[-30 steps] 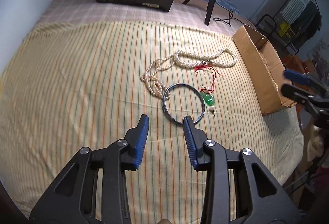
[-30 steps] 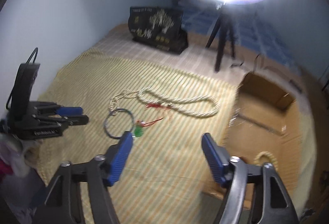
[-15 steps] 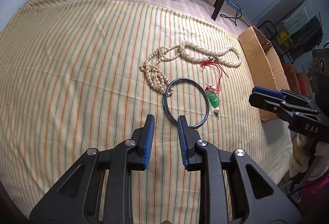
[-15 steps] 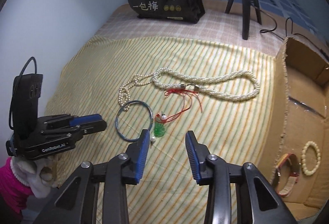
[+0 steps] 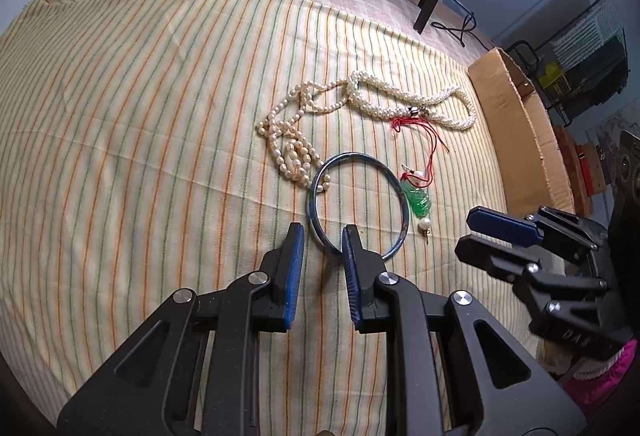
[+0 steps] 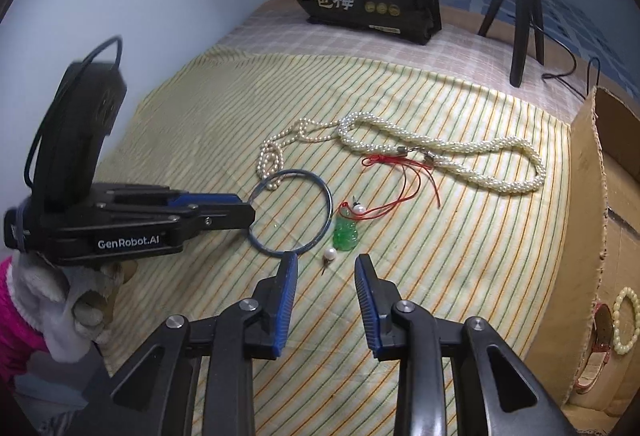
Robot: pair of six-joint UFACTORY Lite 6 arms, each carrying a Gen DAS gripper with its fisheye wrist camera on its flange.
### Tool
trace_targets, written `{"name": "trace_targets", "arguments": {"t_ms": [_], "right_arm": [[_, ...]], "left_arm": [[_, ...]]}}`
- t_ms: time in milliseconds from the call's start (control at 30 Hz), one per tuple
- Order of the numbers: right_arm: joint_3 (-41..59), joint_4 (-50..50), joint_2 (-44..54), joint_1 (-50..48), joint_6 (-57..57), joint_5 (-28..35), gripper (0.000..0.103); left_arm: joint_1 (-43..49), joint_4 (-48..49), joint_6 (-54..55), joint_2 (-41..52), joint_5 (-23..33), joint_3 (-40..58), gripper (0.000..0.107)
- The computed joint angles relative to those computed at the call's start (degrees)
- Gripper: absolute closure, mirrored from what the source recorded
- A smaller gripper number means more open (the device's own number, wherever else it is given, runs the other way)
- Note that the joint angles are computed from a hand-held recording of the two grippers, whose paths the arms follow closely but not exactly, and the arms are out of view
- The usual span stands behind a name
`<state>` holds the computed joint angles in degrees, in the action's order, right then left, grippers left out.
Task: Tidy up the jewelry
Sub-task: 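Grasp the blue bangle with the left tool while the right tool grips the green pendant's white bead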
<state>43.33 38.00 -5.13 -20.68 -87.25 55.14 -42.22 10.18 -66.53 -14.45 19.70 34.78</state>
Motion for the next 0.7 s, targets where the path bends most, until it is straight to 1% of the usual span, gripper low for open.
{"name": "trace_targets", "arguments": {"t_ms": [33, 100, 200, 400, 567, 700], "right_arm": [[-0.8, 0.2, -0.5, 0.1, -0.6, -0.6, 0.074], [-1.2, 0.5, -0.6, 0.2, -1.1, -1.1, 0.075], [-2.3, 0.9, -1.4, 0.2, -2.2, -1.8, 0.076], [-4.7, 1.5, -2.8, 2.6, -3.1, -5.3, 0.076], [-6.2, 2.1, -2.7, 4.1, -3.4, -8.0, 0.077], [-6.7, 2.6, -2.8, 5.4, -3.2, -9.8, 0.078]], "left_arm": [[-0.2, 0.8, -0.7, 0.6, 0.2, 0.4, 0.088], [-1.0, 3.7, -3.4, 1.9, 1.2, 1.3, 0.093], [-2.1, 7.8, -7.1, 3.4, 2.7, 2.3, 0.098], [-3.4, 12.3, -11.5, 3.7, 3.8, 2.2, 0.101], [-4.0, 14.6, -14.1, 3.1, 4.4, 1.6, 0.102], [-4.9, 16.6, -16.0, 2.1, 6.3, 1.1, 0.104]]}}
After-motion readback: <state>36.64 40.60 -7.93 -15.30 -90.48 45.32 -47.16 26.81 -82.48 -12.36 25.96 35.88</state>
